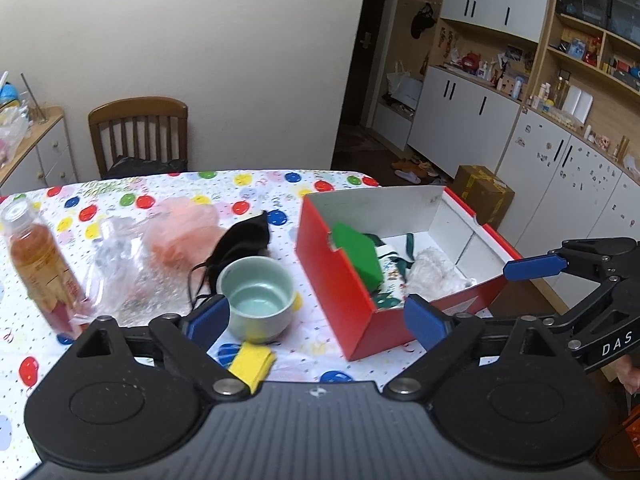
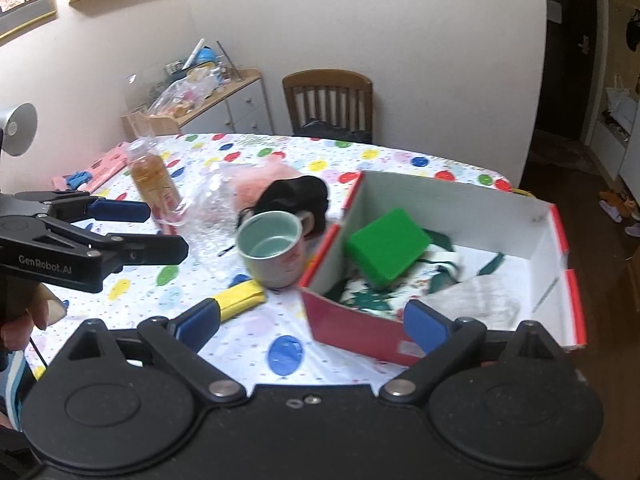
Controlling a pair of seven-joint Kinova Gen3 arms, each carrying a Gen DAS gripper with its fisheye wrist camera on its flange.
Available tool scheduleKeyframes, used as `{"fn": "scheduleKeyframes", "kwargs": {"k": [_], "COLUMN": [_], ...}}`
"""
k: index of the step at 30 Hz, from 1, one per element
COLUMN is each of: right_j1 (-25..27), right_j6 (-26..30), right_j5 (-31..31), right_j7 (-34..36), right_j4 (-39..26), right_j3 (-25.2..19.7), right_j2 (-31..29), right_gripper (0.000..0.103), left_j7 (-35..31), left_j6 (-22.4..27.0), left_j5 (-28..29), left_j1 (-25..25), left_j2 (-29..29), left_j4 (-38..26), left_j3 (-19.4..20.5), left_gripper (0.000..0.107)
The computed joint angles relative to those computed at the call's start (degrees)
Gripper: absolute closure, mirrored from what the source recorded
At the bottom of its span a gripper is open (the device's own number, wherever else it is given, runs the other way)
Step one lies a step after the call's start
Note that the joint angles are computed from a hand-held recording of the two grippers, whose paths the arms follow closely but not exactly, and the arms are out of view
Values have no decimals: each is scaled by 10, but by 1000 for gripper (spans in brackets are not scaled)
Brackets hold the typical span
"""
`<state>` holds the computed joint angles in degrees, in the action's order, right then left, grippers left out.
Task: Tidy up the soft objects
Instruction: 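Withdraw both tools from the box toward the table items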
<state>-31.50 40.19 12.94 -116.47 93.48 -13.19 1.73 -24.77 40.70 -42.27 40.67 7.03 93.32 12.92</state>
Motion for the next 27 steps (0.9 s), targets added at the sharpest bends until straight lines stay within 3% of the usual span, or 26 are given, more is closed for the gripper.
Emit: {"fn": "scheduleKeyframes", "kwargs": {"k": [12,18,22,27], "right_j1": [-62,-100,-123,-157], "right_j6": [15,28,37,56], "right_j5": [33,50,52,68], "right_j7": [-72,-124,-147,-177], "right_j4": [-42,-68,-93,-132], "right_j3": [-3,11,22,42], "right_j2": [56,97,130,176], "right_gripper": [5,5,5,5], "left_j7": [-2,16,53,54], "left_j6": [-95,-119,-98,-136], "left_j5": [45,27,-19,-29], "left_j1": [-92,-133,-145,-160], "left_j2": [-73,-81,-69,-57], "left_j4": [122,165,173,191], "left_j3": [11,18,21,-4], "left_gripper": [5,5,5,5]}}
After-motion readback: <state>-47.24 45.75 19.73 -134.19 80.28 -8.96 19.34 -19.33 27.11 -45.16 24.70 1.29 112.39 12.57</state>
